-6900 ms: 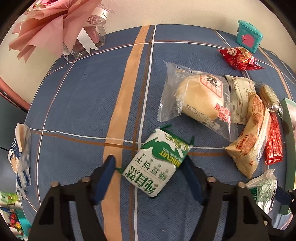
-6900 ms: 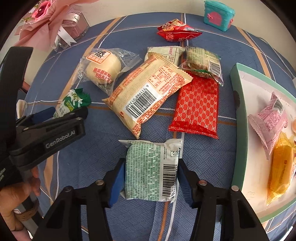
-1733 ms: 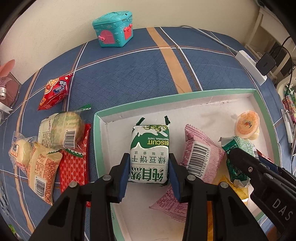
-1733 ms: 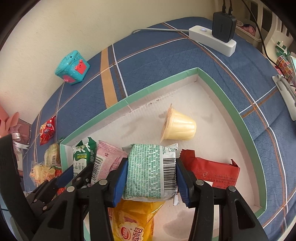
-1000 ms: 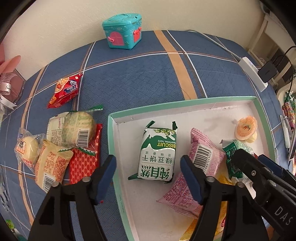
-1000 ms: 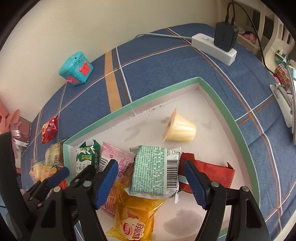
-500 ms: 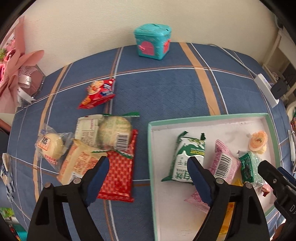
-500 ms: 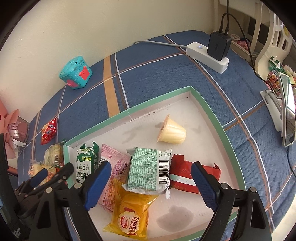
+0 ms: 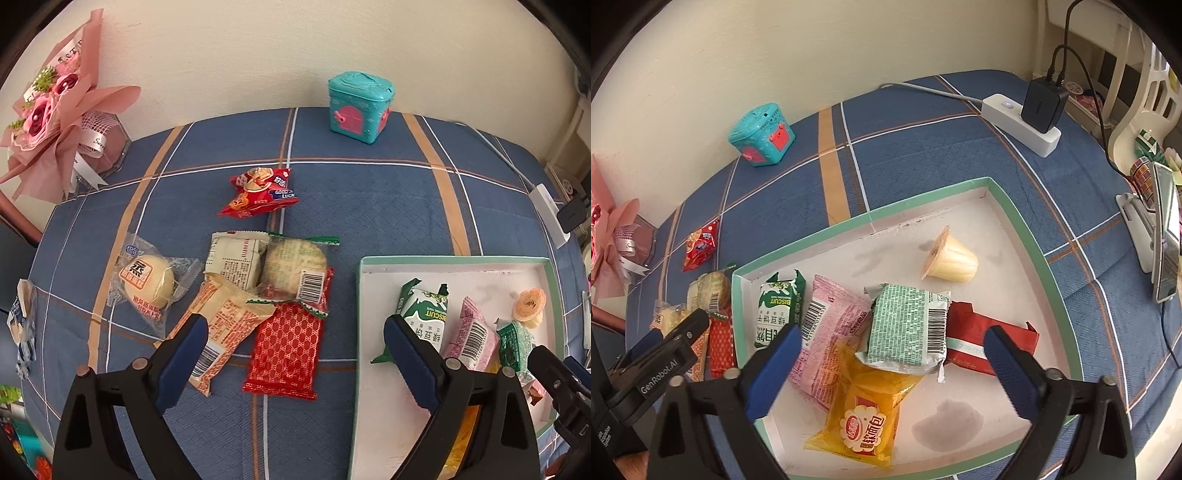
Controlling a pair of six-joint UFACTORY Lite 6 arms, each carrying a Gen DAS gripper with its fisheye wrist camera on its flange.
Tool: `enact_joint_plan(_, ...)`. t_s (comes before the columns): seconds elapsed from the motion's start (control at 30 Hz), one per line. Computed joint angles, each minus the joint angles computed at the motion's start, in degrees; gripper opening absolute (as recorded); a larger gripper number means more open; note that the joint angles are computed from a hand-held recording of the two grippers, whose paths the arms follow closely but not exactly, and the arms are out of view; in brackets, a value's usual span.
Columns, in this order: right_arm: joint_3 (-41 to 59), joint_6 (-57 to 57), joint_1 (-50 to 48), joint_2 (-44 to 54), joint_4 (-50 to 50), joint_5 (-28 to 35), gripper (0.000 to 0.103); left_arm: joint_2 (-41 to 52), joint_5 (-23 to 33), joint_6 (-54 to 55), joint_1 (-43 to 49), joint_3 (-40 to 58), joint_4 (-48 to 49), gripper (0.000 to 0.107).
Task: Organize snacks
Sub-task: 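Withdraw both tools from the tray toward the remaining snacks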
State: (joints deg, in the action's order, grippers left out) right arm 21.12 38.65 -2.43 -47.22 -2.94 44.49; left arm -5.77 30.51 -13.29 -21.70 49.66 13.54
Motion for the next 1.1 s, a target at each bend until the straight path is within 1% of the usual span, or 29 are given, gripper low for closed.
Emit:
enact_joint_plan(0.17, 0.05, 0.3, 0.56, -0.05, -0.07, -0.16, 0.103, -1.79, -0.69, 4.58, 2.59, -1.63, -4.89, 0.096)
enact_joint_plan(0.27, 0.2, 1.6, 2.0, -0.12, -0.96, -0.17, 0.103, -2.75, -0.54, 6.2, 3.82, -2.38, -6.22, 0.096)
enact_joint_plan(0.4, 0.87, 6.23, 5.84, 0.57, -4.21, 0.25, 0.103, -4.65, -0.13, 12.56, 7.06, -3.01, -12.04, 0.096)
enact_joint_plan(0.5, 1.51, 9.16, 8.3, 1.79, -6.46, 0.64, 0.103, -5.09, 1.52, 14.77, 9.9, -2.62, -15.21, 0.096)
enact_joint_plan(0.57, 2.13, 11.85, 10.86, 2.91, -8.71, 1.14, 0.103, -5.89, 1.38, 14.9, 11.08, -3.06, -15.15, 0.096)
enact_joint_plan(0.67, 3.15, 15.66, 14.66, 4.62, -10.87, 1.26, 0.103, -7.43, 0.97, 9.06, 11.54, -3.89, -8.45, 0.096)
enact_joint_plan(0.73, 3.85, 17.86, 16.87, 6.03, -11.46, 0.85, 0.103, -8.29, 0.7, 8.65, 12.79, -4.07, -7.47, 0.096)
enact_joint_plan(0.87, 5.8, 22.56, 22.24, 10.0, -12.78, -0.87, 0.103, -9.83, 0.62, 14.87, 18.29, -3.72, -12.28, 0.096)
enact_joint_plan(0.93, 7.11, 25.54, 25.51, 12.43, -13.96, -1.84, 0.103, -10.01, 0.58, 16.59, 20.69, -3.42, -13.04, 0.096)
enact_joint_plan(1.1, 11.06, 31.5, 32.25, 19.25, -15.89, -5.27, 0.103, -7.74, 1.41, 22.57, 29.06, -1.31, -16.08, 0.096)
